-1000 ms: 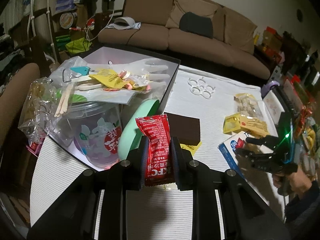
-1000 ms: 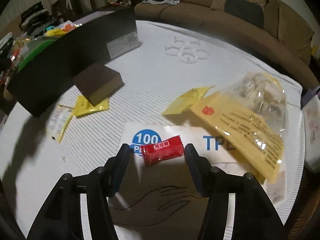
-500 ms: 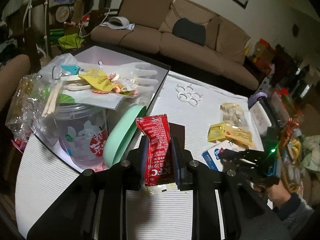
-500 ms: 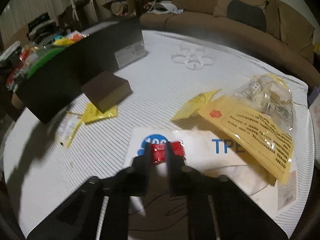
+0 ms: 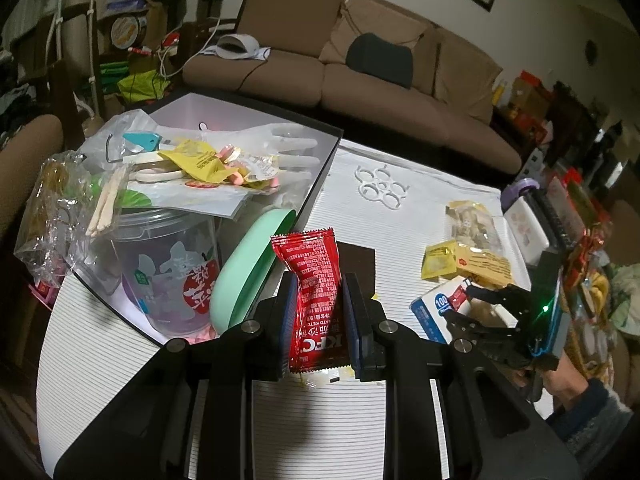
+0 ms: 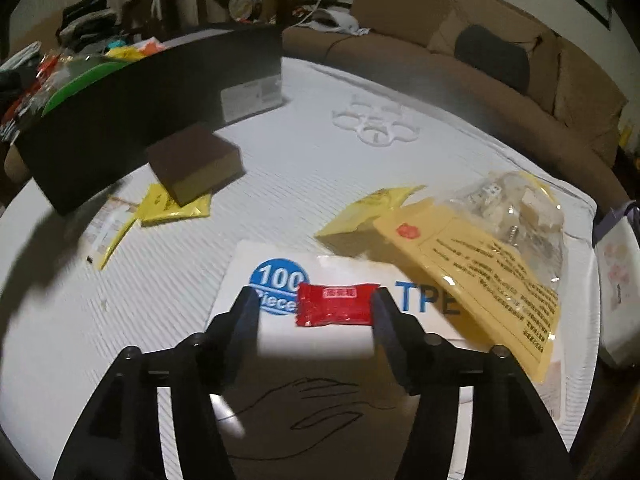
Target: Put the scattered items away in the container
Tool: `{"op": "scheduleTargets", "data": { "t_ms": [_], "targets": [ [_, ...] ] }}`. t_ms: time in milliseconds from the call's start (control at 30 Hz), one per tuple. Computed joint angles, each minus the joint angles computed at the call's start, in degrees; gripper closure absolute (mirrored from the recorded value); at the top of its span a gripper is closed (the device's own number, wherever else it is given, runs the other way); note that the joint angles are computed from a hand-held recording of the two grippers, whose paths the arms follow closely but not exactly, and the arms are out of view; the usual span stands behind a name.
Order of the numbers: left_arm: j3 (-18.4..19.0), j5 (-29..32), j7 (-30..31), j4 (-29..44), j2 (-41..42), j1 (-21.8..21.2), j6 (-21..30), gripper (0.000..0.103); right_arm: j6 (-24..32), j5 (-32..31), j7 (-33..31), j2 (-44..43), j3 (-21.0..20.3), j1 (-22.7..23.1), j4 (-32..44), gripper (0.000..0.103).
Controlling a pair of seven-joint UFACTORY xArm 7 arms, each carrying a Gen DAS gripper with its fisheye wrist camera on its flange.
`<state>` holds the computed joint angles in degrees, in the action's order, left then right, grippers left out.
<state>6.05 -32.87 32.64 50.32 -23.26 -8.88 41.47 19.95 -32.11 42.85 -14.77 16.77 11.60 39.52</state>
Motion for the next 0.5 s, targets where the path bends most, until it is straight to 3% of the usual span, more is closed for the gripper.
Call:
{"op": "scheduleTargets", "data": {
  "t_ms": [67,200,267,300,400,500],
  "targets": [
    [-0.07,0.13,0.14,0.06,0.02,-0.01,0.02,0.082,0.53,-3.10,3.01,-0.05,0.97,-1.72,0.09,0.037],
    [-0.32,0.52,0.29,-0.12,-0.06,-0.01,-0.66,0.082,-6.26,4.86,0.42,-0.76,-3.58,0.31,-3.66,0.035],
    [-0.27,0.52,0.32,-0.14,-0.05,-0.08,-0.74,0.082,-7.64,4.04,1.58,-1.22,-1.54,-1.82,-4.44,0.039],
    [-0.27,0.62,0.29,-0.13,-0.05,-0.08,-0.73,0.082,-7.90,4.22,1.47,-1.29,-1.03,-2.09,-4.42,0.055],
    [-0.46,1.07,0.03,-0.15,-0.13,0.01,-0.98,0.082,-6.43,4.81,1.44,-1.07,0.24,-2.43,-3.18,0.084],
    [-0.66,1.55,-0.32,-0.38,-0.49,-0.03,-1.30,0.082,-7.38,6.44,1.55,-0.82,0.28,-2.01,-3.12,0.090]
  ]
}}
